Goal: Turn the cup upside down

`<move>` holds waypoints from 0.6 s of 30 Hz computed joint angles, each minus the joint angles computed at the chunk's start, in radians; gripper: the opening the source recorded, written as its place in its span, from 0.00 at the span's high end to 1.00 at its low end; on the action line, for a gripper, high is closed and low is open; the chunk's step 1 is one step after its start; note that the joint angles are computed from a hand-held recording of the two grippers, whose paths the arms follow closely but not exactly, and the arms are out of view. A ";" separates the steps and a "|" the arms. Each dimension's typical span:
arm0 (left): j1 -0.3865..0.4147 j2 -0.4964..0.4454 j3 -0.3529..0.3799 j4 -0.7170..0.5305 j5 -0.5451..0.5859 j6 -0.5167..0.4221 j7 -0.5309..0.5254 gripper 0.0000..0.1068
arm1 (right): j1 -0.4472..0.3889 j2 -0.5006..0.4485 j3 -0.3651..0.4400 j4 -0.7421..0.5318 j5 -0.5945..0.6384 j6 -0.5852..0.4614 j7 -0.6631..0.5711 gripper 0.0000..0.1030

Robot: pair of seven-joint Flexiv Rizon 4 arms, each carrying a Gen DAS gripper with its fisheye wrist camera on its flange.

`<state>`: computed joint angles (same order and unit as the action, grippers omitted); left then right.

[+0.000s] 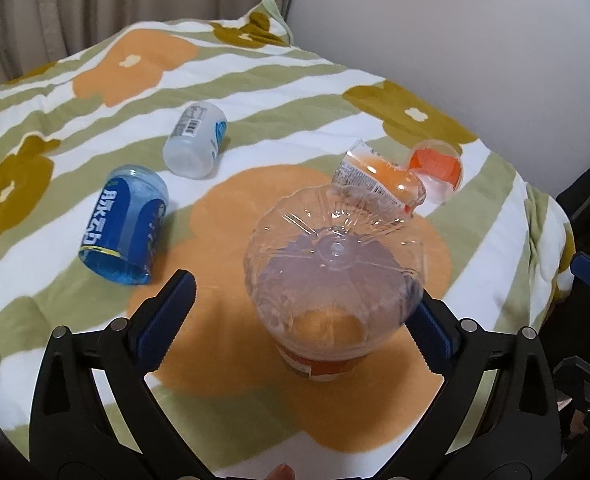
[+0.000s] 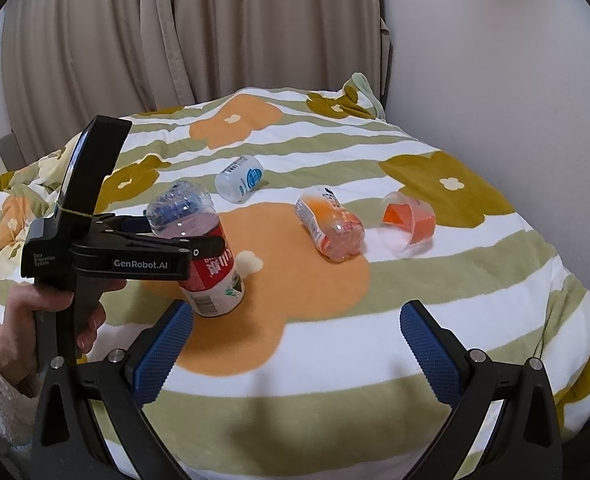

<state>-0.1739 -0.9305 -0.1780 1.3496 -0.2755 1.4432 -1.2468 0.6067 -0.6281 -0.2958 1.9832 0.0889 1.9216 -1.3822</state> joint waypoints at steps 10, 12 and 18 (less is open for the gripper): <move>0.113 0.131 -0.125 0.214 0.012 0.179 0.041 0.08 | 0.209 0.039 -0.177 0.032 0.130 0.047 -0.059 0.00; 0.144 0.163 -0.155 0.259 0.023 0.219 0.043 0.08 | 0.247 0.045 -0.209 0.033 0.170 0.061 -0.069 0.00; 0.219 0.276 -0.219 0.389 0.116 0.425 -0.002 0.07 | 0.436 0.041 -0.385 0.021 0.358 0.122 -0.121 0.00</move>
